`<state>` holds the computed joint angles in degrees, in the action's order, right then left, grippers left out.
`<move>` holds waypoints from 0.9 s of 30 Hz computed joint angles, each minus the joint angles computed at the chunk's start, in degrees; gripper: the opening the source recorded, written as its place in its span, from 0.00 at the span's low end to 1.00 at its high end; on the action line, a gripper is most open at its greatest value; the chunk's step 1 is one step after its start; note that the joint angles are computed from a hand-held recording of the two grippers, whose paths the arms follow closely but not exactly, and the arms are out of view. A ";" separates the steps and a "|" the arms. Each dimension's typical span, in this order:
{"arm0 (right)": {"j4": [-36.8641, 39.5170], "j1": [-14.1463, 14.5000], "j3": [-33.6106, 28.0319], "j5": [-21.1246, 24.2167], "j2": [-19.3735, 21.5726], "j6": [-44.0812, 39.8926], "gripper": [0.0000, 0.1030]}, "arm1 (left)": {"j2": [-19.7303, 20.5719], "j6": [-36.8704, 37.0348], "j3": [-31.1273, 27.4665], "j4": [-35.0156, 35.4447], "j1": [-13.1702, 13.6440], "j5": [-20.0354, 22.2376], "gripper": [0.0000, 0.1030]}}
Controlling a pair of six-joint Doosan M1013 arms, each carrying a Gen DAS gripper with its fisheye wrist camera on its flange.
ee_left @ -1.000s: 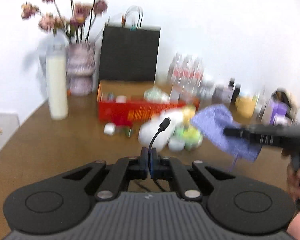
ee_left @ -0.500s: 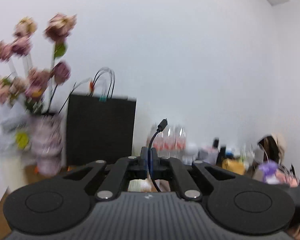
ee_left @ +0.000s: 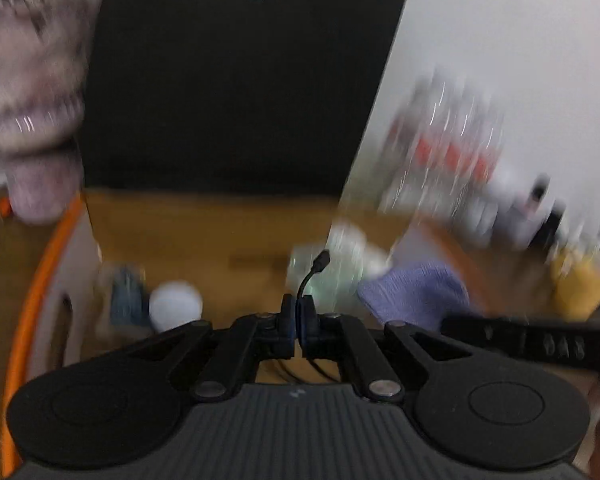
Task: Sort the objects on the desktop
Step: 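Carry the purple pouch with the right gripper toward the box while the left gripper carries the cable, then open both grippers to drop the pouch and cable into the box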
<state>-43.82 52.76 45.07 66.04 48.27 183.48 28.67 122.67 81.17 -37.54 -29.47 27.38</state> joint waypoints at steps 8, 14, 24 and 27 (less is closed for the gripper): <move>18.39 -3.35 -17.62 16.18 9.70 -17.60 0.30 | 1.60 -8.48 -3.11 15.67 -1.00 8.09 0.35; 14.38 -2.37 -22.10 20.93 9.45 -17.37 0.70 | -2.31 -5.25 -1.53 14.81 -0.03 6.43 0.70; 18.16 -1.37 -30.57 25.89 10.04 -25.47 0.89 | -4.98 -26.85 -3.20 31.63 -0.20 16.89 1.00; 19.02 -1.00 -29.11 25.02 9.33 -23.52 0.89 | -6.73 -33.71 -1.08 32.75 0.36 15.96 1.00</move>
<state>-24.80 51.76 15.96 91.06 57.60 159.95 21.94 88.96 80.09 -4.79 -29.11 43.35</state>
